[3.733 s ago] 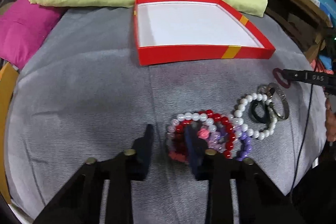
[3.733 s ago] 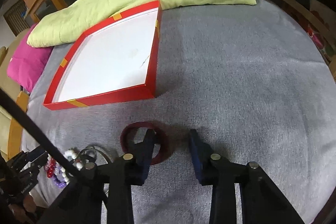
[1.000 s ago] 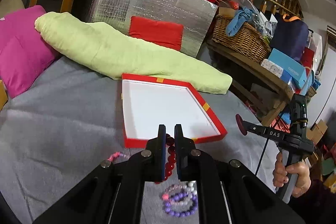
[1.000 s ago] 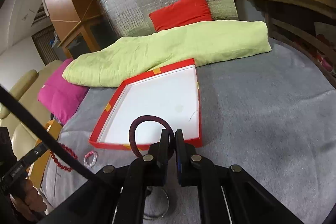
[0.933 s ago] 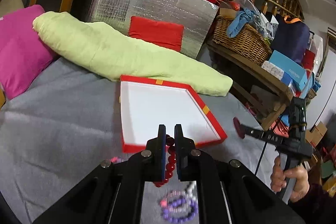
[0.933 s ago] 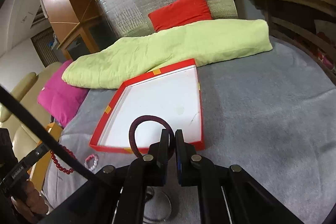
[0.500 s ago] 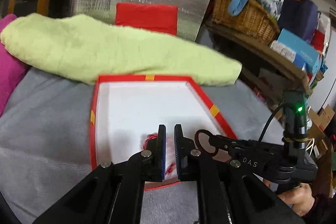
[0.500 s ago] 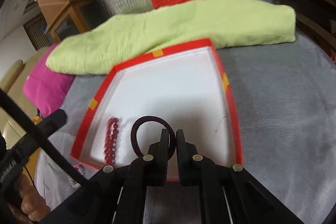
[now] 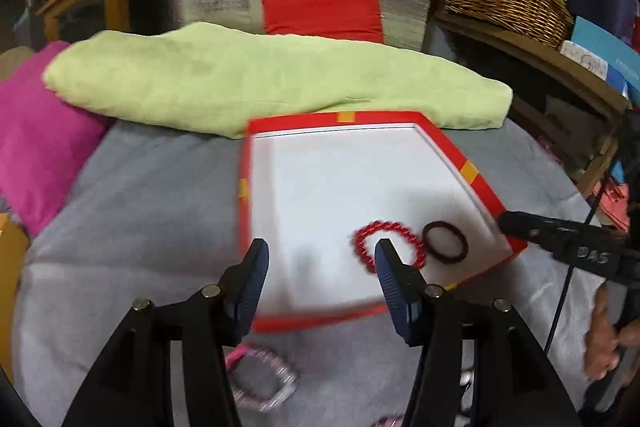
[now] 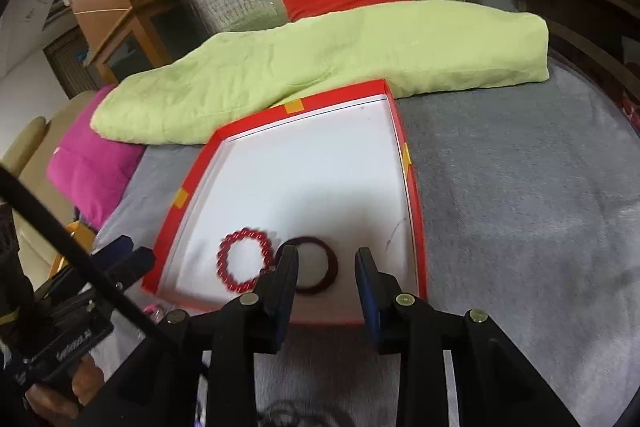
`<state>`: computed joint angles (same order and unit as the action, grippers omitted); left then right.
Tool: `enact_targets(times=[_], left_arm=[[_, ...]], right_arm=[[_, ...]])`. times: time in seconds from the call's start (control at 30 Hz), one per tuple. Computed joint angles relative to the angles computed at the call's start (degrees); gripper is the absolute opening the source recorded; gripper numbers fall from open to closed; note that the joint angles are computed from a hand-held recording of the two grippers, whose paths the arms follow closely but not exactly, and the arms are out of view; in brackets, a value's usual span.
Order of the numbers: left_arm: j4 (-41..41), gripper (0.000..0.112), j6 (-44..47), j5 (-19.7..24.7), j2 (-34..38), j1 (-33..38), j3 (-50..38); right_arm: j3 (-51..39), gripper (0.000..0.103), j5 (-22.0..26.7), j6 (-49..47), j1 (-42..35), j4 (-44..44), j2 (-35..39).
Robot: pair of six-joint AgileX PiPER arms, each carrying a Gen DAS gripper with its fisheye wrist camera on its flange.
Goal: Organize jewelry
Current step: 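Carry both into the red box and open both tools to release, then move both open tools back toward the remaining bracelets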
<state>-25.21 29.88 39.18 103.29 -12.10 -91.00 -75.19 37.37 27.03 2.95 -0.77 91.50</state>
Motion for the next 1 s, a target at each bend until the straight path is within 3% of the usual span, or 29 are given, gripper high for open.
enact_targets(times=[0.07,0.13,0.2,0.57,0.83,1.0], left_arm=[[1.1,0.058,-0.4,-1.2,-2.5,0.7,3.0],[0.3,0.06,1.0,-2.0,-5.2,1.8,6.3],[0.4,0.06,1.2,-2.6,-6.9,2.2,8.4],[1.3,0.065,1.9,-6.9,-19.3,6.7,23.5],[4.5,0.067,0.7,-10.2,-25.6,6.8,30.0],[8.1,0.068,-2.1,-10.6,-26.1,6.2,30.5]], right_arm=[[1.8,0.034,0.6,-0.4,0.7,-0.8,-2.4],[3.7,0.046,1.3,-1.4,1.0,-0.6,-4.8],[5.9,0.049,1.5,-1.5,1.4,-1.1,-7.3],[15.1,0.049,2.9,-0.2,1.9,0.4,-19.0],[18.4,0.05,6.0,11.8,13.8,-8.6,-23.3],[18.7,0.052,6.4,14.1,17.4,-10.2,-22.8]])
